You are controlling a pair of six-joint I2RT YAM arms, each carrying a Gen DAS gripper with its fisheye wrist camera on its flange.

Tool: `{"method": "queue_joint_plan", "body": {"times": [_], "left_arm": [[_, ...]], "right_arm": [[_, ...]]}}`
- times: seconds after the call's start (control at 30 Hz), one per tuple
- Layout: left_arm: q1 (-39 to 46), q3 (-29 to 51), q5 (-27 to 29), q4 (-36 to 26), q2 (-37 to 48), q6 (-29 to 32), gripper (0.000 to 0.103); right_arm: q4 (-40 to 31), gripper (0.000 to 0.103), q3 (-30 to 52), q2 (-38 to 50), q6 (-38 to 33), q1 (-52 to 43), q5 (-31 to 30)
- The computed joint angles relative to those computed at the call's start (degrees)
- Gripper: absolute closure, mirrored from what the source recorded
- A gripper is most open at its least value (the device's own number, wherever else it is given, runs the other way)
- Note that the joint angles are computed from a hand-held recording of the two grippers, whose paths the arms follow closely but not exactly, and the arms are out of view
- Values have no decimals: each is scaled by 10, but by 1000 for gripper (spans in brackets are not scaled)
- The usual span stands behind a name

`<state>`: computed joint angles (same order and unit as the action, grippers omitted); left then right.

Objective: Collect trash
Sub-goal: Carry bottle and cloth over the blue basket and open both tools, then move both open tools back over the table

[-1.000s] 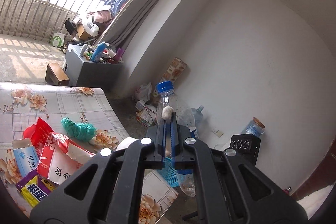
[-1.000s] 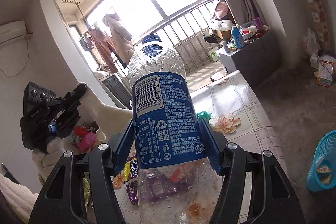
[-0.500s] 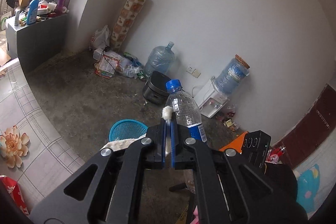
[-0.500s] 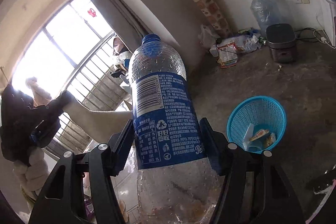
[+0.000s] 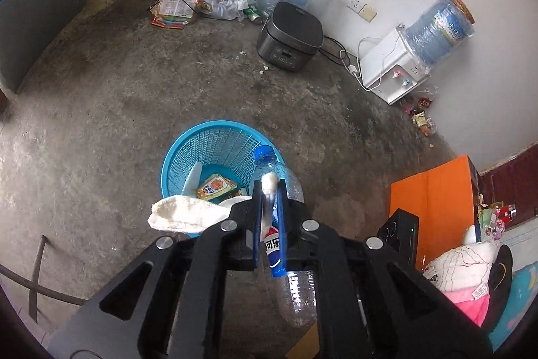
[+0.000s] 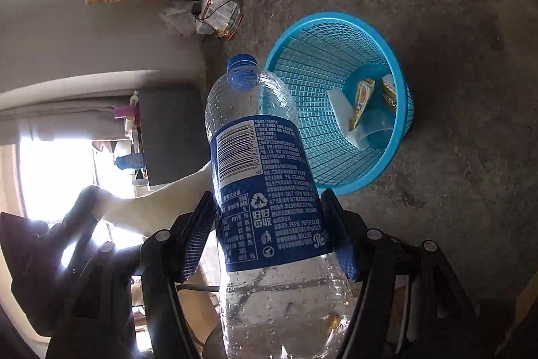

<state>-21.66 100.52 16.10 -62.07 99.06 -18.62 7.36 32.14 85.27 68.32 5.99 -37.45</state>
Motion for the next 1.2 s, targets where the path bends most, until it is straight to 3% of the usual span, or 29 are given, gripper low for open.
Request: {"method": "queue_joint_plan", "body": {"times": [0.03, 0.07, 0.13, 0.23, 0.33, 0.5, 0.6, 0.7, 0.77, 0.87, 1.03, 1.13, 1.2], "left_arm": [[-1, 10, -3, 10, 24, 0, 69], [-2, 12, -10, 24, 38, 0, 63], [-3, 23, -17, 31, 59, -4, 57], [13, 8, 27, 42, 52, -21, 49], [17, -7, 21, 51, 22, -17, 48], [22, -19, -2, 52, -60, -20, 40], [23, -10, -18, 42, -113, -20, 32], [26, -2, -32, 26, -176, -28, 22], [25, 5, -46, 10, -219, -29, 19], [13, 31, -80, -36, -272, -20, 13], [18, 87, -113, -141, -342, -14, 11], [98, 110, -68, -195, -386, 1, 11], [225, 137, 19, -245, -405, 56, 11]], "right_arm": [[58, 39, -2, 47, 29, -7, -8], [113, 37, 3, 99, 56, -12, -18], [139, 30, 30, 176, 84, -19, -26], [195, 30, 34, 219, 123, -12, -12], [275, 30, -1, 206, 146, -2, -7], [244, 30, -37, 112, 100, 1, 1], [134, 30, -38, 10, 39, 11, 26], [-20, 30, -4, -97, -50, 41, 82], [-117, 30, 34, -158, -111, 74, 134], [-229, 22, 99, -224, -187, 137, 222], [-354, 10, 209, -261, -255, 264, 384], [-414, 7, 276, -242, -269, 350, 488], [-452, 7, 322, -226, -279, 413, 567]]}}
